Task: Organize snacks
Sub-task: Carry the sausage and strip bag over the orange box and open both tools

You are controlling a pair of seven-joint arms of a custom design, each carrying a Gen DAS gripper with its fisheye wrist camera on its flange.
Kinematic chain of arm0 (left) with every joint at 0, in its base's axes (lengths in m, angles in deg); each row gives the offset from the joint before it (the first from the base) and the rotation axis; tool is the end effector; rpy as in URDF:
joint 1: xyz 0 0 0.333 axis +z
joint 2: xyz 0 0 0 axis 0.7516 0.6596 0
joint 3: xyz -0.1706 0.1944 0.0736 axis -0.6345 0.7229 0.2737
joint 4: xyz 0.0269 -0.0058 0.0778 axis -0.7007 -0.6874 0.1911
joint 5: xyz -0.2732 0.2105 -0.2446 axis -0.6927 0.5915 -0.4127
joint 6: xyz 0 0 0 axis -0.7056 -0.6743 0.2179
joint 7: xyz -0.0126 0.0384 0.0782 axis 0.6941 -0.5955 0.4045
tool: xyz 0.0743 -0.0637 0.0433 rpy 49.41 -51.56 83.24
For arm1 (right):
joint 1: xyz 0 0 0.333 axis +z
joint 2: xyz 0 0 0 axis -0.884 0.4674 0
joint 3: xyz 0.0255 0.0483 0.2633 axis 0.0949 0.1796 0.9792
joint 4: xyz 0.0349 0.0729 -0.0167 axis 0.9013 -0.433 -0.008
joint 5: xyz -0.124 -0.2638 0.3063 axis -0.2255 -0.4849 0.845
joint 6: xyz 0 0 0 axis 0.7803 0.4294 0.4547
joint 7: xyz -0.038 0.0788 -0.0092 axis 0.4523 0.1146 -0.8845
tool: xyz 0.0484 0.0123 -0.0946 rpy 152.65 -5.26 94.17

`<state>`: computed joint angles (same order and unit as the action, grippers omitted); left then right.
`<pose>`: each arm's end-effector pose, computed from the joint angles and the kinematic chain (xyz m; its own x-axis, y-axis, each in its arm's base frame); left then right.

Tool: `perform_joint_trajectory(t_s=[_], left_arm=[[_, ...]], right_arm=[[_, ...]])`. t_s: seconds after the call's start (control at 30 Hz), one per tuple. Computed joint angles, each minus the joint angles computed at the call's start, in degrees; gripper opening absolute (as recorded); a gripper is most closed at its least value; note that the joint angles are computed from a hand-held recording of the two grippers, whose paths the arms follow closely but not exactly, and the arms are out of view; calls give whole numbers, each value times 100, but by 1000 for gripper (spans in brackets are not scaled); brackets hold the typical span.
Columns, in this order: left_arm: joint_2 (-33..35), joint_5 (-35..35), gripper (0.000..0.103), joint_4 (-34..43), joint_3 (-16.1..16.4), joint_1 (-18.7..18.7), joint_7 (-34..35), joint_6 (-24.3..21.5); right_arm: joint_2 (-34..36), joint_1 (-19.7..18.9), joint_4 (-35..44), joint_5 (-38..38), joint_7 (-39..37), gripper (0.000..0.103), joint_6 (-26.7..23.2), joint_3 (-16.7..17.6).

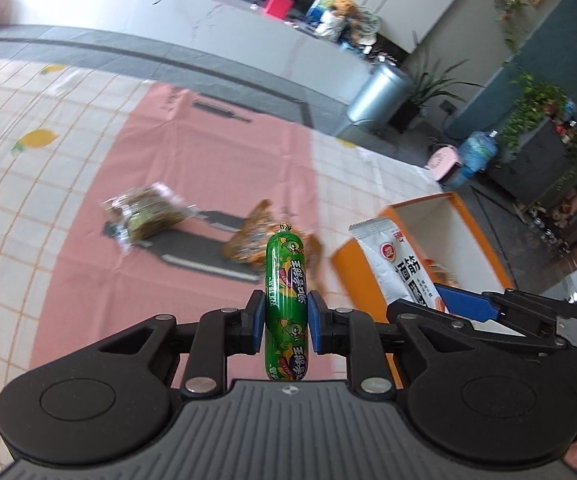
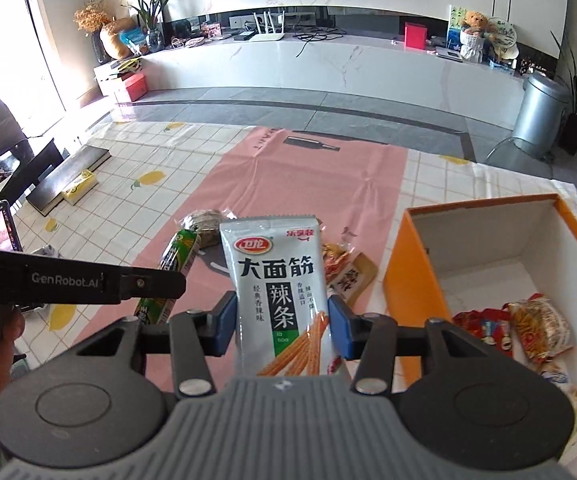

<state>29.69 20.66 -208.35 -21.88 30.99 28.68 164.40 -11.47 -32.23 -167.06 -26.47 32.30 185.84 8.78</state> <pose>0.3484 -0.1960 0.3941 0.3449 -0.8280 0.4421 -0.6437 -0.5515 -0.5306 0.4750 0.3779 0.4052 0.7541 -0.6472 -0.1115 -0.5474 -0.5256 -0.6512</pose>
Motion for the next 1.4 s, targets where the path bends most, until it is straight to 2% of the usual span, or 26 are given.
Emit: perform_joint_trajectory(t_s=[0.17,0.4,0.5,0.6,0.8,0.97,1.07,1.2,1.4], left_arm=[[742,137,24,790,-122,31,173,279],[2089,393,24,2098,-338,33,576,416],[2769,400,24,2688,-360,-68,879,407],[3388,107,24,3249,-273,-253,1390,352],[4460,-187,24,4445,-436,-263,2231,-165],[5074,-499,24,5116,-596,-189,2953,-607],[5357,-571,24,5437,-650,-171,3249,-938],[5645,-852,24,5693,-751,-119,3713,-1155],[6040,-934,24,6097,-782,-142,4012,-1518]], right_arm=[[-385,-220,-151,-263,101,46,-175,-172],[-678,-645,-358,-735,192,46,-226,-370],[-652,-837,-381,-938,247,46,-298,-440],[-507,-1016,-290,-1193,323,46,-407,-502],[-130,-1250,21,-1701,308,46,-641,-618],[254,-1290,288,-2096,344,46,-744,-678],[436,-1251,367,-2430,363,46,-750,-717],[610,-1203,446,-2640,312,46,-819,-755],[868,-1185,641,-2552,237,47,-1000,-790]])
